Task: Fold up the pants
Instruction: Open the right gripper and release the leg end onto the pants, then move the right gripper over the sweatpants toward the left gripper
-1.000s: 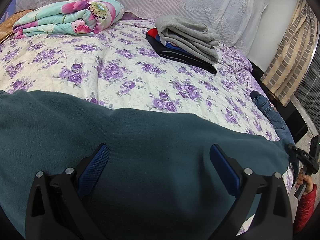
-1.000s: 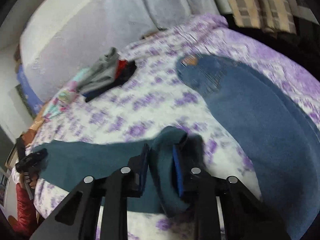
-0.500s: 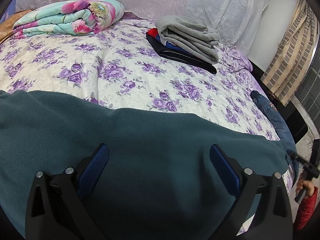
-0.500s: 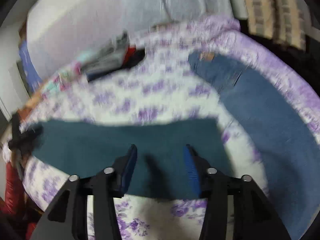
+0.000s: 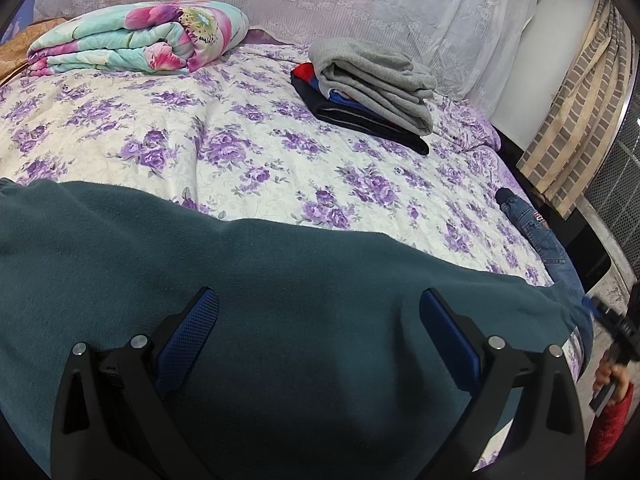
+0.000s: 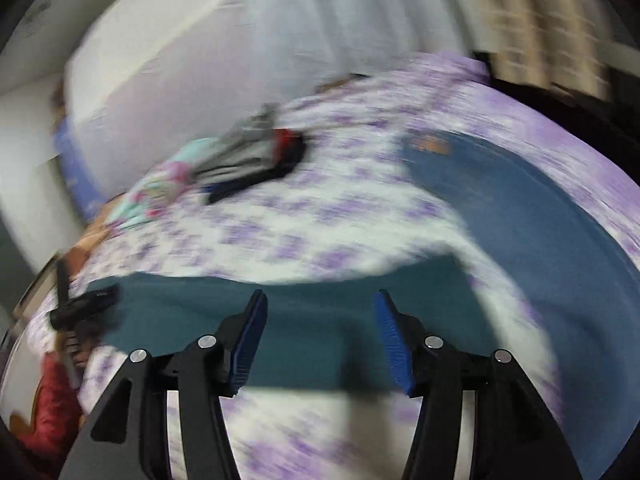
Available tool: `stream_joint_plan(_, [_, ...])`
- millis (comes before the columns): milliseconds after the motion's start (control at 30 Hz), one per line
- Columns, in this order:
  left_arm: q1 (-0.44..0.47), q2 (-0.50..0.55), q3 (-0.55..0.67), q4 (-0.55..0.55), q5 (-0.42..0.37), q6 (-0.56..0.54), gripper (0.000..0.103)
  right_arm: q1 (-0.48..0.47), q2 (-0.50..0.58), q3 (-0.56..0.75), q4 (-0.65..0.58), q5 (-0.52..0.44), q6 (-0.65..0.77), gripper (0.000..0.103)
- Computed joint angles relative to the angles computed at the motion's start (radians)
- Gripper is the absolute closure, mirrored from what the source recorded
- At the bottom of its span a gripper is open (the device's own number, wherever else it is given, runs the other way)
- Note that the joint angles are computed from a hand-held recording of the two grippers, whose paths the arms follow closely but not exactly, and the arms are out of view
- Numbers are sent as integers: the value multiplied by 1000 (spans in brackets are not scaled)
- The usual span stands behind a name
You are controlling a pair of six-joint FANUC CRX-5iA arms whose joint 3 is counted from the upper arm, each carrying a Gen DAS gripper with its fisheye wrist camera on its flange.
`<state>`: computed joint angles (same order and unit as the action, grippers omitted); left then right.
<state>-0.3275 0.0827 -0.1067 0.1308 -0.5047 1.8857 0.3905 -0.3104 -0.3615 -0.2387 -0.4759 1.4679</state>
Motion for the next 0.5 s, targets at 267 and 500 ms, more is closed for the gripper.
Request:
stream_joint_plan(267, [-75, 37, 143, -253, -210, 190, 5, 139, 490, 635, -365, -390, 460, 49])
stream_joint_plan(500, [-64, 9, 95, -220, -166, 174, 5, 285, 759, 892, -4, -423, 114, 56])
